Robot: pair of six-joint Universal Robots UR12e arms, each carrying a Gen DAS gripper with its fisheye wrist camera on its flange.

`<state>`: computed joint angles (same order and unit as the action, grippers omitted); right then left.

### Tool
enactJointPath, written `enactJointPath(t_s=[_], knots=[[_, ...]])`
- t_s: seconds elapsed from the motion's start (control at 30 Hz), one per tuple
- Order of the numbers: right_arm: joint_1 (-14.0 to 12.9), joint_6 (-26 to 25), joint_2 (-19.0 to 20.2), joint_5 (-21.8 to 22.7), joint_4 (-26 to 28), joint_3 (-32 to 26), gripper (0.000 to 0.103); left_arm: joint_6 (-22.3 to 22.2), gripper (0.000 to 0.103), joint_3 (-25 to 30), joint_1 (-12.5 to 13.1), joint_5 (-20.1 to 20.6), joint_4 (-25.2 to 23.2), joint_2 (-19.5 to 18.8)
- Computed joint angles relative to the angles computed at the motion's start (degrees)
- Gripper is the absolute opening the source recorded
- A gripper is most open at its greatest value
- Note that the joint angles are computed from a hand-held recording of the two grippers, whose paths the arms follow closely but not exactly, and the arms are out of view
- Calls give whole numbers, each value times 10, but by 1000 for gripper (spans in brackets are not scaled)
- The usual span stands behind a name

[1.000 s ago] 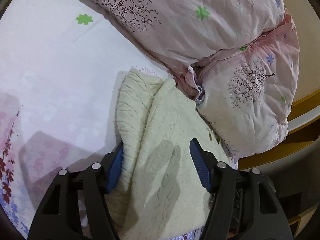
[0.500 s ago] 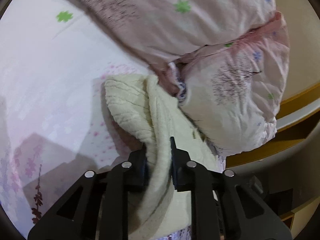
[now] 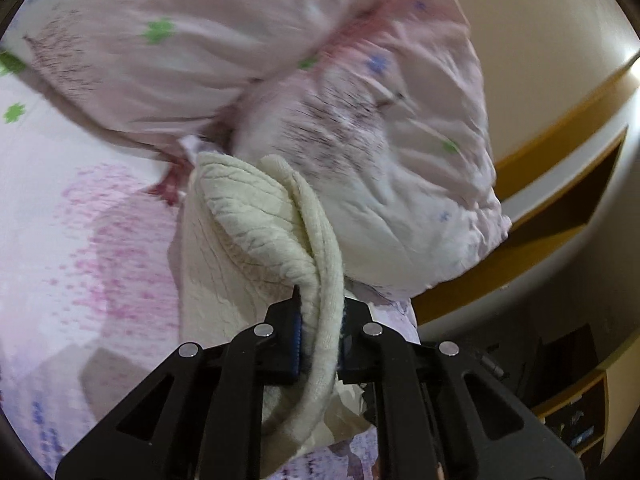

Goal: Fold small clothes

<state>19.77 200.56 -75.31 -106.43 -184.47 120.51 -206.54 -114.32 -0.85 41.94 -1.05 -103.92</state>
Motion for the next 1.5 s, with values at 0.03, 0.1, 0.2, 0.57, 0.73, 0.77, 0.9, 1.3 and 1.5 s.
enactJointPath(t_s=[0.03,0.1,0.2,0.57,0.73,0.77,0.9,1.3,1.5], knots=[[-6,8,-9,2,-7,11,73,1,11,2,-6,1,2,0],[-18,17,-23,4,-14,28,73,6,11,10,-22,3,5,-2],[-32,33,-43,-3,-24,54,74,16,11,20,-43,3,5,-7],[-97,102,-93,17,-50,136,74,73,10,71,-138,72,-60,-44],[-119,128,-105,34,-48,158,74,121,10,107,-182,116,-137,-72],[-122,132,-107,38,-48,161,74,131,10,110,-187,119,-149,-73],[-140,150,-117,63,-61,175,74,189,28,114,-197,106,-178,-75],[-198,180,-115,295,-134,180,74,218,81,28,-153,203,-45,-6],[-180,170,-86,292,-82,127,69,216,81,22,-144,306,-95,-1]])
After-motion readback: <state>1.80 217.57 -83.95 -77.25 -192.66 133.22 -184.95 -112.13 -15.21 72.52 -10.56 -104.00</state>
